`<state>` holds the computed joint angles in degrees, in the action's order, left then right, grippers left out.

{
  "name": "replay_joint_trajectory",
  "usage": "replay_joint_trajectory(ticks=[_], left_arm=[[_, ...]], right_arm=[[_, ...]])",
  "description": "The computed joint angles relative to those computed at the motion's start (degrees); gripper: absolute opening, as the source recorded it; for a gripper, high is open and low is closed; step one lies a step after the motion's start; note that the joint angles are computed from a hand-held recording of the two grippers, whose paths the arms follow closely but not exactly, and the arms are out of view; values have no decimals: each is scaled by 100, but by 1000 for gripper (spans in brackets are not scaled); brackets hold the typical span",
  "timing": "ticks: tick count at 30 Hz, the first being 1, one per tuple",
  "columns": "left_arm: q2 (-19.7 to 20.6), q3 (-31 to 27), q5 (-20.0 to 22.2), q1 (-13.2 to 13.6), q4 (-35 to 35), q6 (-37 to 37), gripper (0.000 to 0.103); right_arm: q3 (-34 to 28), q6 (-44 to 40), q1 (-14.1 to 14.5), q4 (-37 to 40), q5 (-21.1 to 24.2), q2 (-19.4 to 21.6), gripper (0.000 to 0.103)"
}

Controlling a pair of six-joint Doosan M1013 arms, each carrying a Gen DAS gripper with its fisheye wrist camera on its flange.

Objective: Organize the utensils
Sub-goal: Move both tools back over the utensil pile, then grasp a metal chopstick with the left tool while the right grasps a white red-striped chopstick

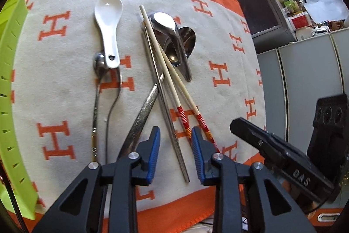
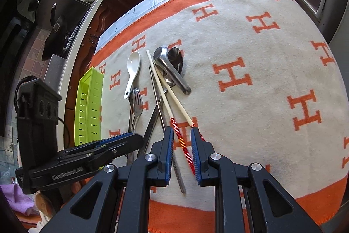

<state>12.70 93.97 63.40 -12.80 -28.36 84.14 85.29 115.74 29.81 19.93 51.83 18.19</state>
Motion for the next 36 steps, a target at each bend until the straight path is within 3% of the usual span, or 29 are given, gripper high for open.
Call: replay_joint_trajectory(ticks=[8, 19, 21, 29, 36], left_arm=[[318, -234, 228, -285, 622, -641, 17], [427, -403, 317, -624, 1544, -1271, 15], [452, -433, 349, -696, 1733, -1339, 7], [250, -239, 148, -484, 1258, -1082, 3], [-49, -92, 11, -291, 1066, -920, 3]], right_arm=[[209, -105, -110, 301, -191, -74, 18], [378, -179, -153, 547, -360, -114, 18], [387, -172, -154, 551, -371, -116, 18], [355, -239, -114, 564, -297, -79, 18], [22, -584, -33, 619, 26, 209, 18]])
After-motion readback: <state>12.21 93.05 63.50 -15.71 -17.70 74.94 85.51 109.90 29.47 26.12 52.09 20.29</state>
